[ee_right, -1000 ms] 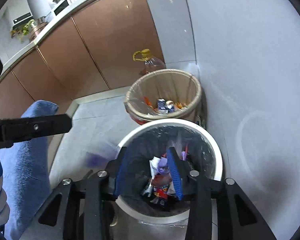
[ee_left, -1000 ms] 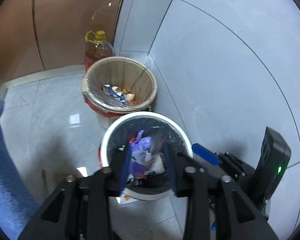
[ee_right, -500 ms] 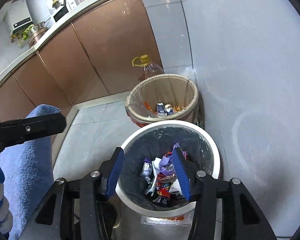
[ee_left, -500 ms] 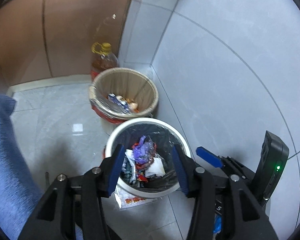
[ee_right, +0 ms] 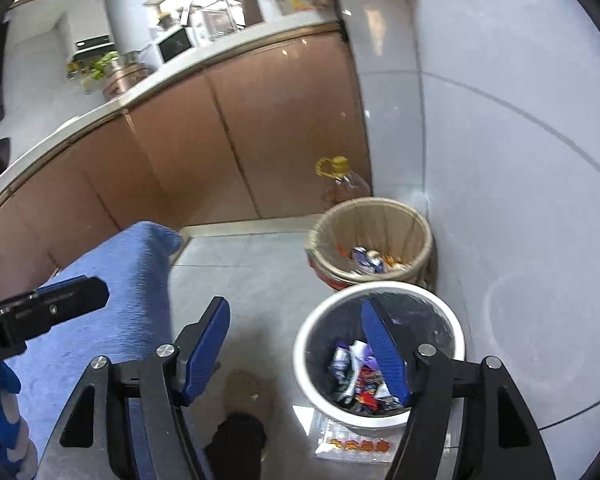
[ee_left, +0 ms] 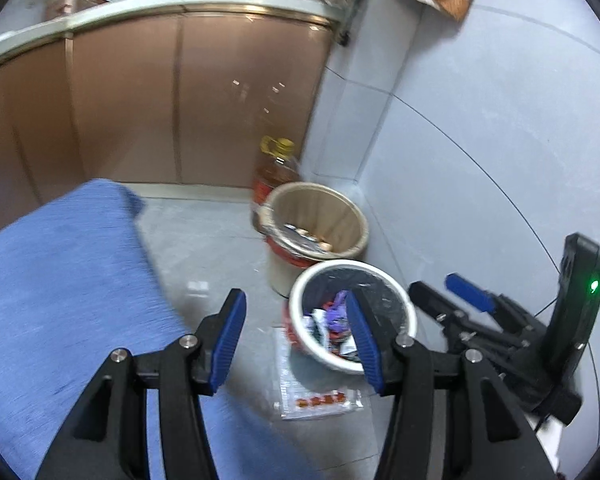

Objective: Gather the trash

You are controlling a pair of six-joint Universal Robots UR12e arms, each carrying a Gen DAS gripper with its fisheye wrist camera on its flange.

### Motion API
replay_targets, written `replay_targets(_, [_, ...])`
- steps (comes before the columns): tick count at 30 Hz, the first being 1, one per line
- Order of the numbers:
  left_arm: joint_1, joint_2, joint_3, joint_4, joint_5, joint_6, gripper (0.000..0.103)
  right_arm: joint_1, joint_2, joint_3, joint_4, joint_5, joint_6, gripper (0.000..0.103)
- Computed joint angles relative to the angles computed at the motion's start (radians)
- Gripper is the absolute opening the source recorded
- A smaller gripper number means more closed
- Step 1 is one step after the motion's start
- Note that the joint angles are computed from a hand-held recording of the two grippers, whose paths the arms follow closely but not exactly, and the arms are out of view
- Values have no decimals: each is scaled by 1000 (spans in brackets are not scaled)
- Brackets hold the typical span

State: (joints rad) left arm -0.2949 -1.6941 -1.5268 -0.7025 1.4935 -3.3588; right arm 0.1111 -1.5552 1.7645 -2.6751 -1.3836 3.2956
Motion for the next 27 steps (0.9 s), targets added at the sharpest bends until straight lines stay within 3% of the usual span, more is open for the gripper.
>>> replay_targets(2, [14, 45, -44, 21, 35, -10, 51, 17, -5, -4, -9, -1, -9, 71])
replay_targets(4, [26, 90, -91, 52, 74, -18, 61, 39, -11, -9, -19, 2, -23, 73])
replay_targets(9, [57, 190, -189, 112, 168, -35, 65, 92, -21, -24, -29, -3, -77, 82])
replay_targets(16, [62, 303, -290, 178, 401, -62, 72, 162, -35, -31, -71, -8, -140, 99])
replay_targets(22, [44, 351, -331, 193, 512, -79, 74, 218, -47, -20, -106, -46, -165, 103])
replay_targets(27, [17, 360, -345, 200, 561, -72, 74, 236, -60, -3, -97, -88, -172, 103])
